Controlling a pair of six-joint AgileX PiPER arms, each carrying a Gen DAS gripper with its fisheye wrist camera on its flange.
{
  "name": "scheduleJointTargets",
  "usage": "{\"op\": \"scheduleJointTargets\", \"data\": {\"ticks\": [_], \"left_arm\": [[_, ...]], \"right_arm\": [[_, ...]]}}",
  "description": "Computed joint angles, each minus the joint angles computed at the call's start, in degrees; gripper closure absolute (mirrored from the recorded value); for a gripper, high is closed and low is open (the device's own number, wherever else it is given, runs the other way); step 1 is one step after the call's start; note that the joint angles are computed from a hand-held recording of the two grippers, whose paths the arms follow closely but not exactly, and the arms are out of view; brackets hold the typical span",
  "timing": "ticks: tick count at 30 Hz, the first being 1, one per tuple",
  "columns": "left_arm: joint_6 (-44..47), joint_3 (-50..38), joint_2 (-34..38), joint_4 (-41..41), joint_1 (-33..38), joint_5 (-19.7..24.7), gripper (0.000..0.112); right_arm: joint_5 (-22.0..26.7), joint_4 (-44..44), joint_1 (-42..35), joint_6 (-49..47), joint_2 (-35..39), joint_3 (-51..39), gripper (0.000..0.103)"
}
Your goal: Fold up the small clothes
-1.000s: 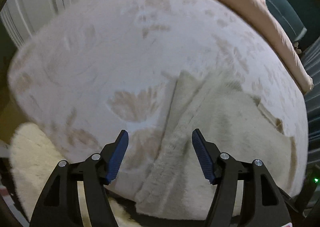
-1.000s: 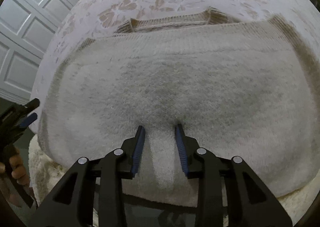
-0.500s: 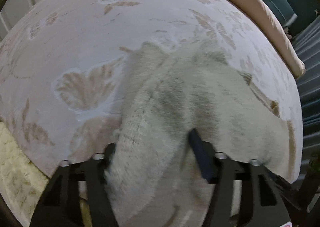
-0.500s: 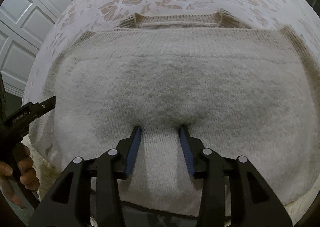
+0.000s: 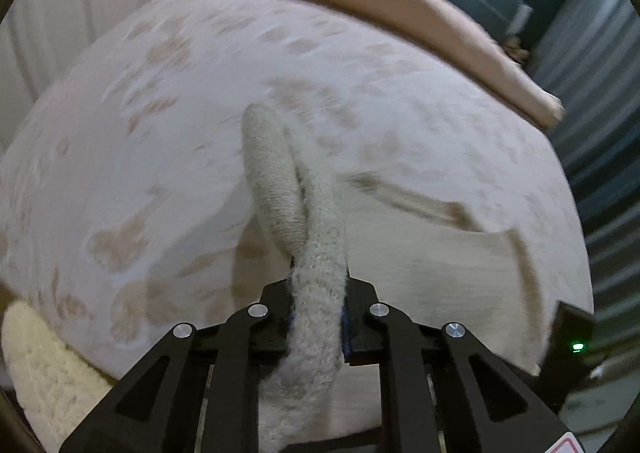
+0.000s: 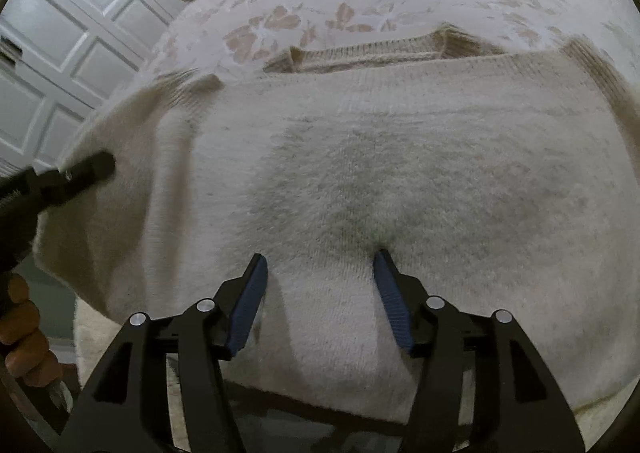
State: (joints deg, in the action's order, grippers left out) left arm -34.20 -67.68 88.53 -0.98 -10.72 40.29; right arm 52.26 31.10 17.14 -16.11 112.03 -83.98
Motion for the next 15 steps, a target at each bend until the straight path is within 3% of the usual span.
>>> {"op": "scheduleJointTargets", "data": {"ticks": [11, 15], "left_arm": [[2.4, -18.9, 18.1, -2.0, -15.3, 4.1, 0.100], [-1.1, -23.1, 24.2, 3.3, -18.9, 7.1, 0.098]], "right_arm": [[-0.3, 4.8, -14.8, -5.4, -9.7, 11.0, 0.049], [-0.9, 4.0, -17.8, -4.6, -10.0, 11.4, 0.049]]}}
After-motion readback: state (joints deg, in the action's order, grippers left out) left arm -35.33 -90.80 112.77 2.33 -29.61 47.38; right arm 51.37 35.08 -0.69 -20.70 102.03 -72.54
